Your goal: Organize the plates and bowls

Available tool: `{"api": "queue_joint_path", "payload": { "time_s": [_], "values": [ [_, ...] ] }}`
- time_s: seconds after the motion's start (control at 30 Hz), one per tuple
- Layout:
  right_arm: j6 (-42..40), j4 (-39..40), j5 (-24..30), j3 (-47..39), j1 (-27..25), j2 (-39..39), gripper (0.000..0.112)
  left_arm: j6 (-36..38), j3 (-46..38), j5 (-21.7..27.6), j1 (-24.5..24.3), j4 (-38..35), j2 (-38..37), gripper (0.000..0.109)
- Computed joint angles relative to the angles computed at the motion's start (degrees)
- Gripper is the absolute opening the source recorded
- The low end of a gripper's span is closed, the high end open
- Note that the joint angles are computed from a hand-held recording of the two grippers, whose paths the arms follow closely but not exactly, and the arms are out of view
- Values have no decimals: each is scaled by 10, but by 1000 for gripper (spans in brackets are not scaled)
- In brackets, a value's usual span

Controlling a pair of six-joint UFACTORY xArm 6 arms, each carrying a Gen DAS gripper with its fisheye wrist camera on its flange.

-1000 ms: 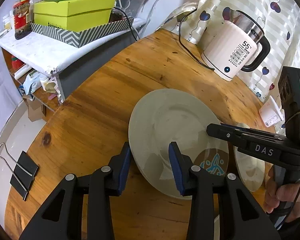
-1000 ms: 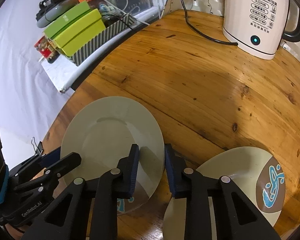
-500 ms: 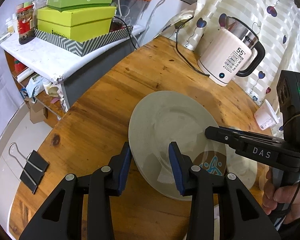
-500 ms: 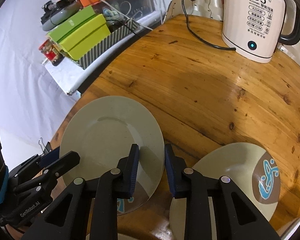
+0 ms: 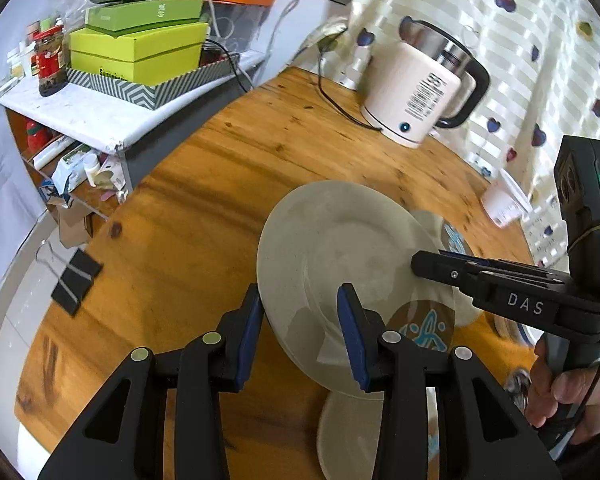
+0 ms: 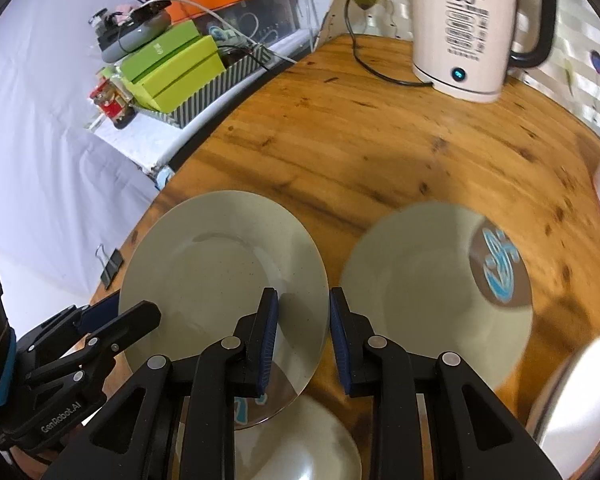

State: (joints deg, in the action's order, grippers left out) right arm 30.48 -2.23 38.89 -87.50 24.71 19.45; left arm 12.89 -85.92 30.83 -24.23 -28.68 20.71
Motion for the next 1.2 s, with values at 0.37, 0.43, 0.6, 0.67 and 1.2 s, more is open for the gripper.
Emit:
{"api": "queue_joint_path", "payload": {
  "time_s": [0.37, 0.43, 0.6, 0.67, 1.2],
  "values": [
    [89, -41, -37, 179, 29, -136, 25, 28, 132, -27, -30, -14, -99, 39],
    [106, -50, -42, 201, 35, -153, 25, 29, 153, -31, -35, -12, -112, 39],
    [135, -64, -47, 244, 44, -182, 25, 25, 191, -40, -46, 2, -135, 39],
    [146, -70, -51, 258, 48, -190, 25, 25, 201, -41, -49, 3, -142, 39],
    [183, -109, -43, 279, 59, -197, 27, 18, 214, -39, -60, 24, -141, 39]
  ]
}}
